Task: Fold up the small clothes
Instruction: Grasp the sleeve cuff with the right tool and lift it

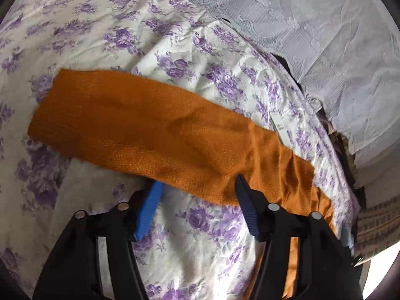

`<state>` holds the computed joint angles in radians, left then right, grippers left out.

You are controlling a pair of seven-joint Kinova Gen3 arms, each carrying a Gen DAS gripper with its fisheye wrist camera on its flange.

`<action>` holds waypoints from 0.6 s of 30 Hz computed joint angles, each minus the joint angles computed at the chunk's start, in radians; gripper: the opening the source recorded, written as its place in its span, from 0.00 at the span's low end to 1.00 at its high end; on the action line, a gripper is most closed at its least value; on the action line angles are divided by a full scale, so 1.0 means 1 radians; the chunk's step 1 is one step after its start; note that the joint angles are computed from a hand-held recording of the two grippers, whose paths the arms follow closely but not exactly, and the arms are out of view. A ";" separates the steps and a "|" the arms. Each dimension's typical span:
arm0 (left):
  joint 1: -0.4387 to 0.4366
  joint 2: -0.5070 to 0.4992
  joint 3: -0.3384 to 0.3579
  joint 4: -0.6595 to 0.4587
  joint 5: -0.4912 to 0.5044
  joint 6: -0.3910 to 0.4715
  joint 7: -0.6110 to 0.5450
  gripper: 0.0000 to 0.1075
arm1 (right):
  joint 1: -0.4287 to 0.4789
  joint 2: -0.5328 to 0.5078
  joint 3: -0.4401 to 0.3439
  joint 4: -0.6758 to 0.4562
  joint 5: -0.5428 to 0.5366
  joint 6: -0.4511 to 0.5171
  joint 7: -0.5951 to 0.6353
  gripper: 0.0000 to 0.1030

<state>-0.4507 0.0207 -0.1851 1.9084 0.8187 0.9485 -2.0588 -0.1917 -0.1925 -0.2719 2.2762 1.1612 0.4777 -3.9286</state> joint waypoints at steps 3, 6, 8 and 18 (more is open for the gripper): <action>-0.106 -0.008 0.061 0.042 0.096 -0.030 0.014 0.58 | 0.000 -0.001 -0.001 0.001 0.011 -0.003 -0.009 0.51; -0.210 -0.019 0.200 0.055 0.058 -0.145 0.057 0.29 | -0.004 0.000 -0.002 -0.005 0.001 0.008 0.002 0.51; -0.262 -0.037 0.292 0.060 -0.023 -0.222 0.120 0.15 | -0.006 -0.001 -0.012 -0.001 0.014 0.030 -0.031 0.35; -0.611 -0.270 0.693 0.130 -0.413 -0.337 0.509 0.48 | 0.039 -0.028 0.001 0.014 -0.081 -0.017 0.000 0.08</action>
